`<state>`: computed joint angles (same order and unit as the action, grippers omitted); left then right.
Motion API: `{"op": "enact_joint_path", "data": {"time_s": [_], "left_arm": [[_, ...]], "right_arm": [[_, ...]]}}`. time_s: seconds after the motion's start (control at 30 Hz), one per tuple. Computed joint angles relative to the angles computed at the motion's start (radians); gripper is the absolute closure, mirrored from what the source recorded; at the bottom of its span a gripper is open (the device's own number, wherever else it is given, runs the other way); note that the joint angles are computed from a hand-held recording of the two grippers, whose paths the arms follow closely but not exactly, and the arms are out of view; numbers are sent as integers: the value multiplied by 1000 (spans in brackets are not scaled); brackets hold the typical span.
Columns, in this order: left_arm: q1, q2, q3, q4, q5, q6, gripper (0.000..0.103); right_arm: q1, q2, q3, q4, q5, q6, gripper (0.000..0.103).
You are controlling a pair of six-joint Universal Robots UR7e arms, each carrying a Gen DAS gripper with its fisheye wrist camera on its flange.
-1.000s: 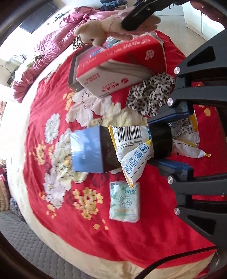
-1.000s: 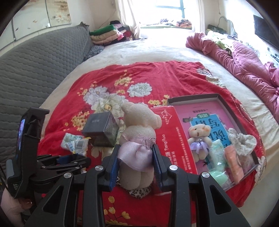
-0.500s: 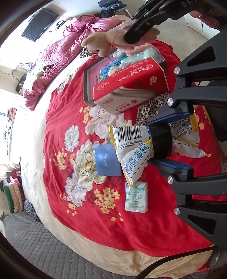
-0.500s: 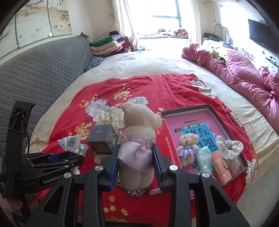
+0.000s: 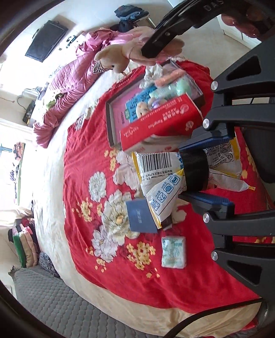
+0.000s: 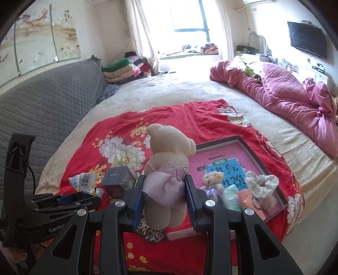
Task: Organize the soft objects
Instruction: 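Carry the teddy bear with the right gripper while the left gripper carries the snack packet to the tray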
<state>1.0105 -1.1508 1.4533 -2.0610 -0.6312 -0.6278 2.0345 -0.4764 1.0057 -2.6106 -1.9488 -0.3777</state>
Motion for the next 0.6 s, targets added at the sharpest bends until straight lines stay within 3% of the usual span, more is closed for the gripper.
{"op": "enact_joint_path", "data": {"time_s": [0.6], "left_arm": [[-29, 89, -84, -38, -26, 93, 65]], "right_arm": [[-35, -54, 20, -72, -41, 13, 67]]}}
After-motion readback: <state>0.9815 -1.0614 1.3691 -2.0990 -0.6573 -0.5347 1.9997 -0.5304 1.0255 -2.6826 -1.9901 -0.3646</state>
